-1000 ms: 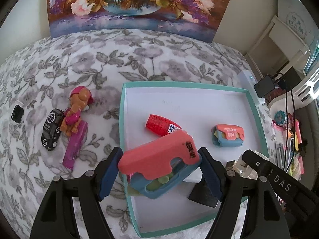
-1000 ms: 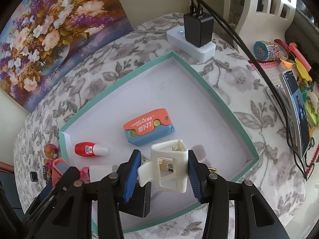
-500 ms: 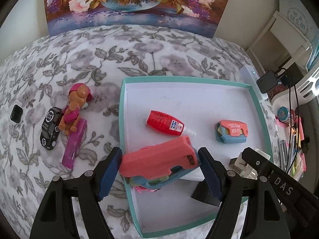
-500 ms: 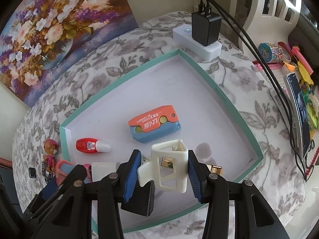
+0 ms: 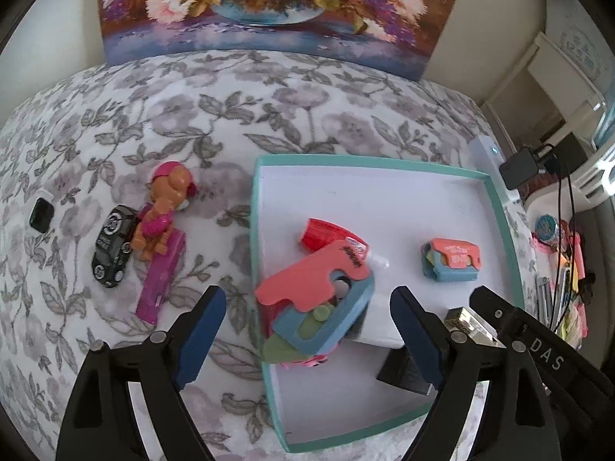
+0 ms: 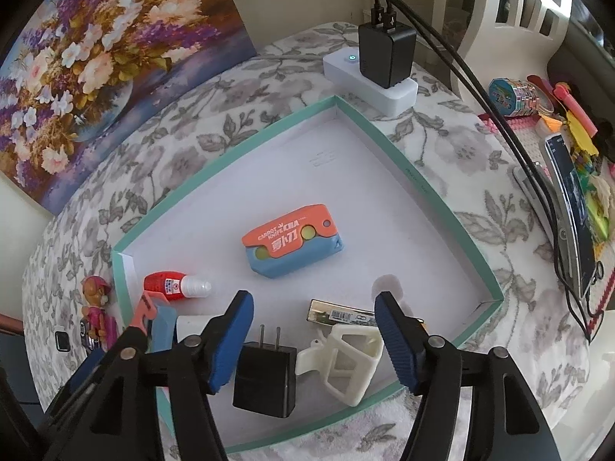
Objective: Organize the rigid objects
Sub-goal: 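Open right tool releasing white frame while left tool releases pink toy in tray, then move both tools back over the remaining objects on the bed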
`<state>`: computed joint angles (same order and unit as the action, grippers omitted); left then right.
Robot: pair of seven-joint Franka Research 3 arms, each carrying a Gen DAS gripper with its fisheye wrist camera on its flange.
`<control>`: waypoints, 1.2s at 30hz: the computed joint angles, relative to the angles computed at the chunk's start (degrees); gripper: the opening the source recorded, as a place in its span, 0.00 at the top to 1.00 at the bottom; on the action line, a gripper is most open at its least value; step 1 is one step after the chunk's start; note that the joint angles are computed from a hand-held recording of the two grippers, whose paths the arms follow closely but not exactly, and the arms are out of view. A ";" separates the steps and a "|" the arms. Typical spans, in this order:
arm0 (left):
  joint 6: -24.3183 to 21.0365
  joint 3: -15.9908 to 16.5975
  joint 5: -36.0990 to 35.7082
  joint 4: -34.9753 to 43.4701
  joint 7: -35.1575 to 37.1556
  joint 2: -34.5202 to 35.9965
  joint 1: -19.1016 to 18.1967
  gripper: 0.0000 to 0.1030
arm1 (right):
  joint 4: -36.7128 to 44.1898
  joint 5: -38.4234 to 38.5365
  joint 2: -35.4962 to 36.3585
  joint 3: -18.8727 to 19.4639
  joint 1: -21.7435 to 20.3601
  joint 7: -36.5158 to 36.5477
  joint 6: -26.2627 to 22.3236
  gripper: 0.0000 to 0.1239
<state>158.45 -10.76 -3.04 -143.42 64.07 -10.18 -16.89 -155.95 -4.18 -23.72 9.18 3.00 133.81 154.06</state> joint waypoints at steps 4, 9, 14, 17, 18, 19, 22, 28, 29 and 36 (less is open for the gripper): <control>-1.11 0.04 2.06 -0.42 -3.03 -0.62 1.68 0.14 | 0.21 -0.48 0.17 0.28 -0.04 0.17 -0.23 0.41; -3.28 0.35 5.29 -0.87 -8.29 -1.15 4.26 0.06 | 0.51 -0.99 0.51 0.44 0.32 0.48 0.13 0.34; -5.04 0.65 8.54 -1.68 -12.92 -1.99 6.71 0.06 | 1.80 -2.96 1.33 1.78 0.59 1.17 -0.63 0.26; -5.48 0.88 10.74 -2.32 -15.81 -2.74 8.11 0.06 | 2.53 -4.10 1.74 2.20 1.38 1.28 -0.59 0.21; -5.48 0.99 11.35 -2.62 -16.73 -3.03 8.56 0.06 | 2.71 -4.43 1.84 2.29 1.60 1.31 -0.55 0.20; -5.50 1.07 11.97 -2.82 -17.55 -3.23 8.98 0.05 | 3.03 -5.16 1.99 2.70 1.66 1.56 -0.62 0.18; -5.79 1.26 13.93 -3.61 -19.66 -4.42 10.13 0.02 | 3.91 -7.25 2.38 3.66 1.86 2.83 -1.26 0.18; -5.87 2.28 15.40 -5.12 -20.48 -7.25 11.35 0.01 | 5.48 -10.07 3.23 4.52 3.28 4.38 -1.69 0.18; -5.83 2.50 15.34 -5.26 -20.23 -7.57 11.39 0.01 | 5.80 -10.58 3.43 4.67 3.56 4.59 -1.83 0.18; -6.65 3.21 16.75 -6.01 -18.91 -9.80 13.05 0.01 | 7.93 -12.92 5.23 5.13 5.95 5.70 -2.07 0.18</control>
